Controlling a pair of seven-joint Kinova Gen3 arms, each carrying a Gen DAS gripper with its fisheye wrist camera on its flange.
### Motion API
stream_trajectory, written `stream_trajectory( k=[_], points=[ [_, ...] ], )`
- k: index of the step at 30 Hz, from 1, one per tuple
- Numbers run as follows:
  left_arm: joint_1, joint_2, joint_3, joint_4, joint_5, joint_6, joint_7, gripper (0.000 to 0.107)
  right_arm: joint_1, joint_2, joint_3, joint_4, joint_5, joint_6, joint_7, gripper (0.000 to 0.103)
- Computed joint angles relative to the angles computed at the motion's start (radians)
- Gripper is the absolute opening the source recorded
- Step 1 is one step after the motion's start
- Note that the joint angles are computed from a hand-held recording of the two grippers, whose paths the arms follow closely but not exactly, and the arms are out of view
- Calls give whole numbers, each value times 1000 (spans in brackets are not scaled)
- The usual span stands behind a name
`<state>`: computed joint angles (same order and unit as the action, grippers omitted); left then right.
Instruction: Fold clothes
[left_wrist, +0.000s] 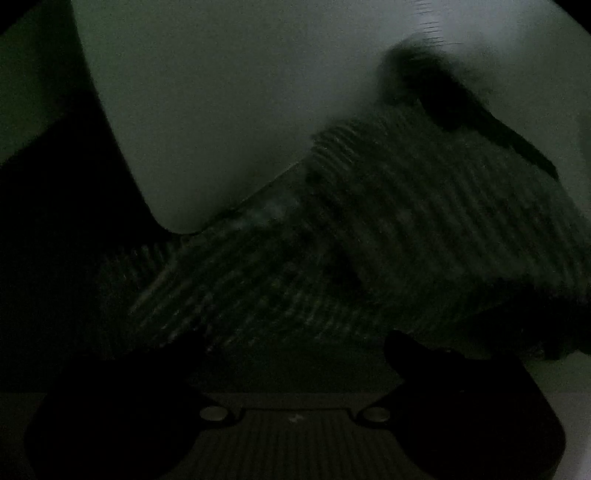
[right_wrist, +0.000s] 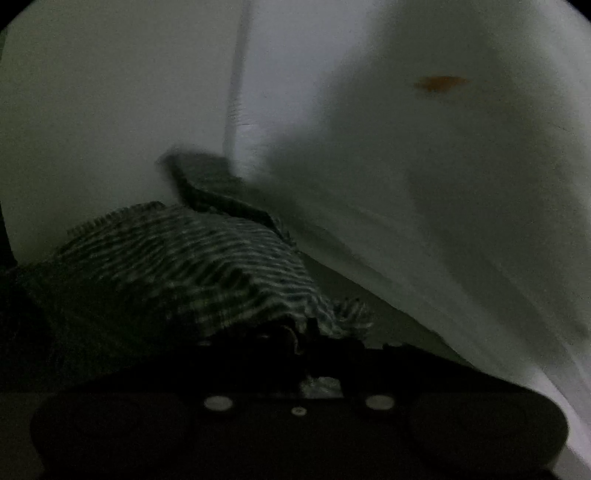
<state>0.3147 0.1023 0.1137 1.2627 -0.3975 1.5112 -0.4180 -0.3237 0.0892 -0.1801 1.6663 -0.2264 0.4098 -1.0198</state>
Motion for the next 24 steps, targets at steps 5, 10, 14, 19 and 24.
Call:
stream_trajectory(
  k=[5,10,14,19,24],
  points=[
    [184,42,82,-129,-120,134,105,102,117,-232,161,194,-97,82,143,7],
    [385,124,111,-275,-176,246,183,102,241,-336,386,281,57,207,107,9],
    [521,183,109,-342,-190,275,225,102,335,-329,572,224,-18,370,258,25],
    [602,244,70,-383,-142,223,306,94,295,-322,797,127,-213,573,456,35],
    [617,273,21,-420,-99,153,330,79,406,-298,781,57,-400,692,524,43]
  ],
)
